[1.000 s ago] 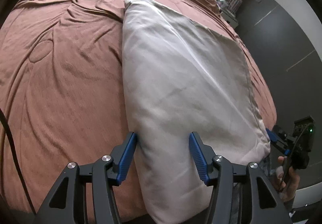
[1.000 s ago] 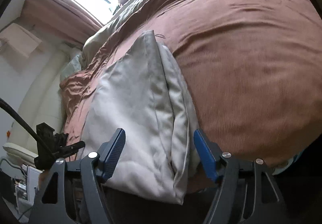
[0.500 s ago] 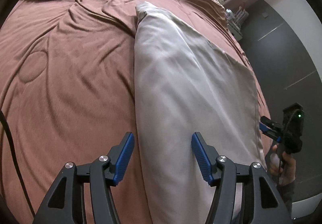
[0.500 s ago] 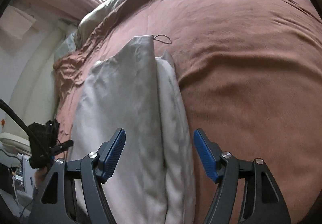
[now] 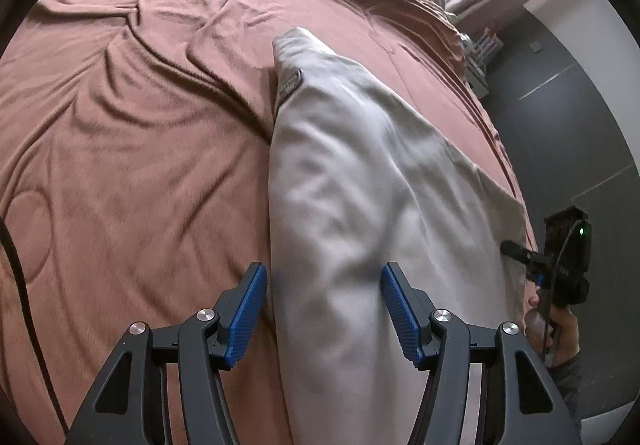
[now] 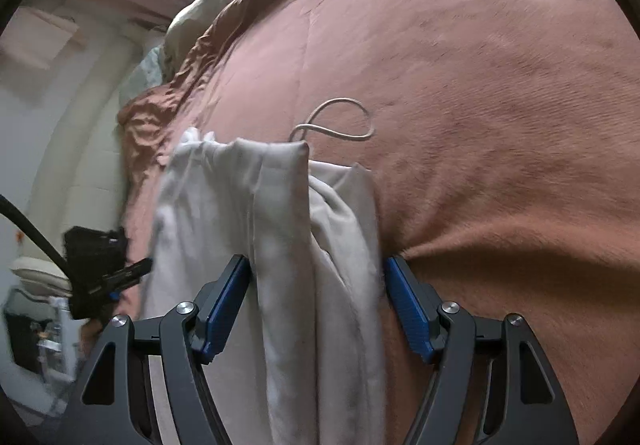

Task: Fold large clothes
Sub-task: 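Grasp the folded jacket edge with the left tool while the right tool grasps the drawstring end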

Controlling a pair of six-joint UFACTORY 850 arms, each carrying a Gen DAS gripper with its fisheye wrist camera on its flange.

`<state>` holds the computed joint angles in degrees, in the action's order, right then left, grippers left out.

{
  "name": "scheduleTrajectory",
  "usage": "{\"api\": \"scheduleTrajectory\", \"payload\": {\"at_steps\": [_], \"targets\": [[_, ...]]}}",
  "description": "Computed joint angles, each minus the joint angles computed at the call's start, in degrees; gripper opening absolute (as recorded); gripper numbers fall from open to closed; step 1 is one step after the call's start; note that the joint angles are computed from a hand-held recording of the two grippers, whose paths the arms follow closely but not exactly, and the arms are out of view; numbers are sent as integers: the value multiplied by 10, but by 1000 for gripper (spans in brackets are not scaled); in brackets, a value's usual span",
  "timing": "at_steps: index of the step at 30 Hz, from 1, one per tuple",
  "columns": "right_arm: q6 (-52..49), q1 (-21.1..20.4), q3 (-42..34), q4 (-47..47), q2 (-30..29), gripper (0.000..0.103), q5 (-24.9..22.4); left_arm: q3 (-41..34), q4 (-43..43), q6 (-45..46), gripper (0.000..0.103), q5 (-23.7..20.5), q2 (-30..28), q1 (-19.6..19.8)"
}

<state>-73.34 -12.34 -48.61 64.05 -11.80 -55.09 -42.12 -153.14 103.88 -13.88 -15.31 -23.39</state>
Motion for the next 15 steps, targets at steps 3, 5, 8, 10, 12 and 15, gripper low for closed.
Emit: {"api": "scheduleTrajectory", "payload": {"at_steps": [3,5,8,10,12,15], "targets": [[10,-1,-26,-11,-34,69,-62,-17,25,-22,61,-1,-15,10],[7,5,-32,-18,-43,68,-74,-29,25,-19,61,8,-23,12],[21,12,-43,-16,-60,47,-79,-45,-19,24,61,29,-33,11],[39,11,-51,-15,-70,36,-77,-54,-87,92,60,41,-36,9],[36,11,-51,-15,-67,22,-78,-59,-102,107,51,47,-37,6],[20,19,-31,-7,-31,11,-52,-64,-173,186,35,66,-31,-5]]}}
